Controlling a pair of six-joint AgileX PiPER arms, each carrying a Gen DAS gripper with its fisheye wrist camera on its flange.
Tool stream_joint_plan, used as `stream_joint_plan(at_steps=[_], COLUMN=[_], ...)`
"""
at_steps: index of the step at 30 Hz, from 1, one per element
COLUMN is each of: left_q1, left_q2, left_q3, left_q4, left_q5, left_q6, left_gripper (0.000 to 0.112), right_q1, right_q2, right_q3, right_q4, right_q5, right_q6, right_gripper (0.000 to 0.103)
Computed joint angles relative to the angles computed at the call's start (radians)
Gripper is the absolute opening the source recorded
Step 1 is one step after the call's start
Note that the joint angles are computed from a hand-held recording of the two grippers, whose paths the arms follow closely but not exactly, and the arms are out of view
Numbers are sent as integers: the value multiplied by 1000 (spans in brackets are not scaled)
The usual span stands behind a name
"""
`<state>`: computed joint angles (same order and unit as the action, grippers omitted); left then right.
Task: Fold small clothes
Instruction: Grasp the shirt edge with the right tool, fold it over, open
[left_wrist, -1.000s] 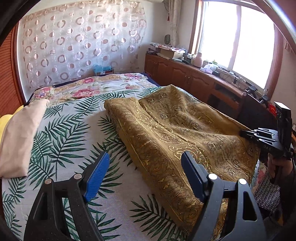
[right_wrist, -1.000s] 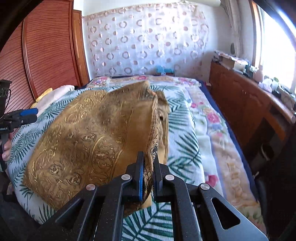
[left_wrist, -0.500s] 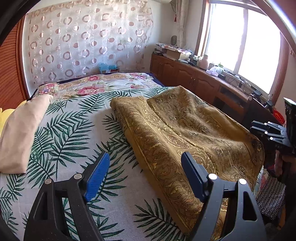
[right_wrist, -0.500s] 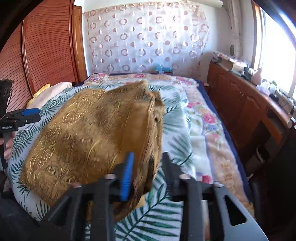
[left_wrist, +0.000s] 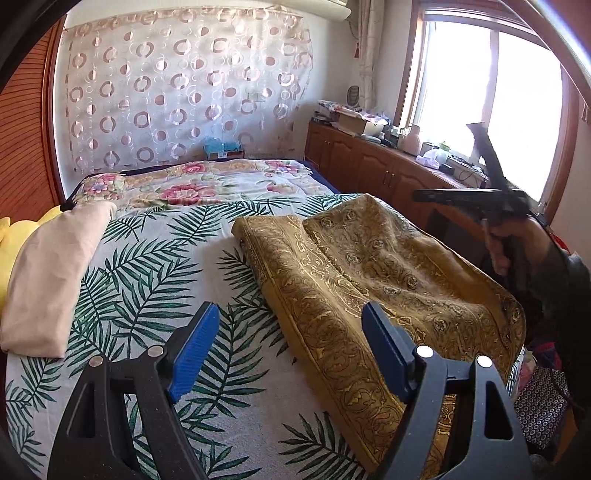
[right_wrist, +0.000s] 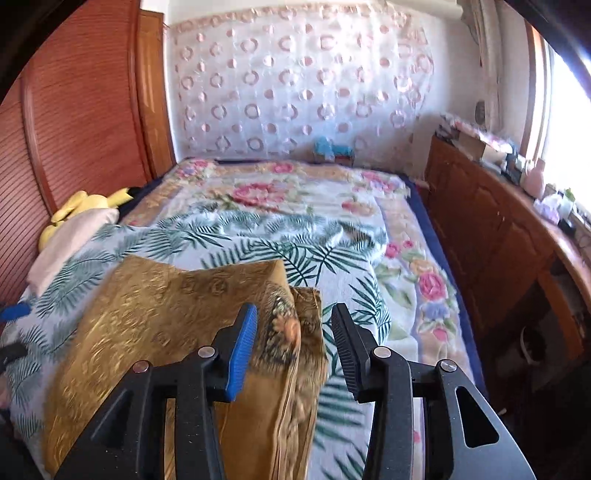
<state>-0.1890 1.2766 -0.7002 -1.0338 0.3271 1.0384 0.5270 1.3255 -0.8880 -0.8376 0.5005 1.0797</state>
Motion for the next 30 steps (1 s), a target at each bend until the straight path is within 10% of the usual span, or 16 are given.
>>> stream_joint_plan(at_steps=[12,20,23,30], left_q1=[37,21,15,7], left_q2=[11,8,13,17], left_q3=[37,46,41,44], left_q4=[-101,-91,-76,-71], left_q5=[10,-2,-1,-1], left_q6=[107,94,80,76], left_gripper=[80,80,80,80], right_q1=[-137,-142,-130,-17], right_q2=[287,316,279,94], right_q3=[-252,-291,-261,-187], right_q4=[419,402,410,88], right_q5=[-38,12,-4,71], right_q6=[-395,-421,-453,-216], right_gripper=[39,39,9,7])
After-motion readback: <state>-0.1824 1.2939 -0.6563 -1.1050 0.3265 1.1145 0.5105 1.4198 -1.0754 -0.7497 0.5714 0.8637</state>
